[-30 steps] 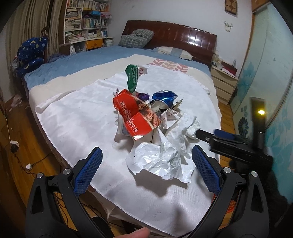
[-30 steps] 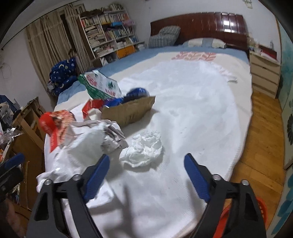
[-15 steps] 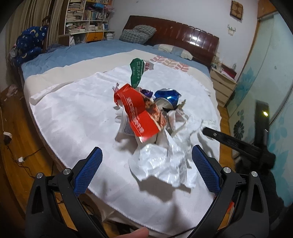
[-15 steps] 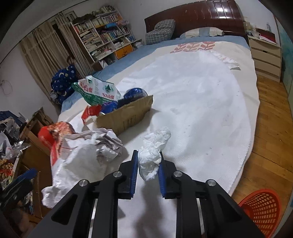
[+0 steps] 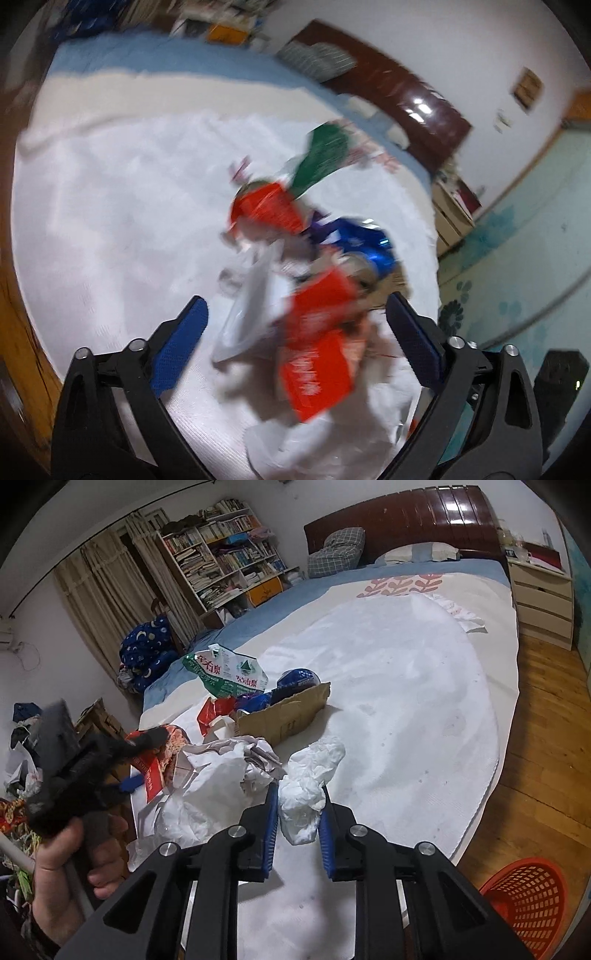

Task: Collect trash
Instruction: 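Grasp the white tissue with the right tool while the left tool grasps the red box, then carry both items to the red wastebasket and open both tools to drop them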

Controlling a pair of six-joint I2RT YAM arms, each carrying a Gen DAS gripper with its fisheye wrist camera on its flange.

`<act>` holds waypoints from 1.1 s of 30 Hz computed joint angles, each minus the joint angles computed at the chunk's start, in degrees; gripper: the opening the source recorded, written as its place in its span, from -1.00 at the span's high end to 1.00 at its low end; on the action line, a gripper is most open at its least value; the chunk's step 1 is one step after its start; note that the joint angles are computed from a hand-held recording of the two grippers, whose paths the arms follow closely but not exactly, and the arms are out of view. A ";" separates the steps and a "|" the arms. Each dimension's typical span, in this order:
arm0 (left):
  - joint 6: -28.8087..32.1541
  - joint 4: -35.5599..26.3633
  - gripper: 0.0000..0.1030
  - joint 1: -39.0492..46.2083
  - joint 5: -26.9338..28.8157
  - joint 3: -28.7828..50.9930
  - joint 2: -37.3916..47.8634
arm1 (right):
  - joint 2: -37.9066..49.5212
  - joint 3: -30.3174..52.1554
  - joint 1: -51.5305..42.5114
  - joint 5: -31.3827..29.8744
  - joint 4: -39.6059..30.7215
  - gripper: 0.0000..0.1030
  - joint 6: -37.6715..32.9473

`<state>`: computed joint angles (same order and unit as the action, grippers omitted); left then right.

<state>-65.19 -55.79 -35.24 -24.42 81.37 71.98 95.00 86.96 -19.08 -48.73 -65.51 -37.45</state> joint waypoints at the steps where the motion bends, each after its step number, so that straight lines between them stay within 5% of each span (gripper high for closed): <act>1: -0.49 1.84 -0.35 1.33 2.37 -1.98 -0.82 | 0.18 0.20 0.15 0.05 0.18 0.59 0.21; 5: 1.14 5.50 0.29 1.08 2.54 -3.46 -1.90 | 0.77 0.95 -0.09 -0.18 0.14 0.59 -0.37; 8: 0.94 3.61 0.41 -0.80 -0.34 -1.00 -0.74 | 0.79 1.47 -0.81 -0.69 -0.75 0.59 -1.12; 17: -2.18 -2.22 0.47 -8.77 -17.85 5.32 -5.11 | -0.83 5.10 -7.06 -5.85 -7.34 0.59 -8.29; 24: 0.99 -14.98 0.47 -23.42 -38.15 30.27 5.23 | -2.09 11.64 -21.86 -17.06 -14.66 0.59 -18.84; 29: 13.71 -9.47 0.47 -27.05 -36.27 45.22 16.93 | 5.20 22.64 -32.34 -19.28 -19.77 0.59 -23.43; 33: 21.64 -2.82 0.47 -26.09 -25.55 54.96 29.19 | 15.70 34.82 -36.52 -15.15 -22.37 0.59 -23.33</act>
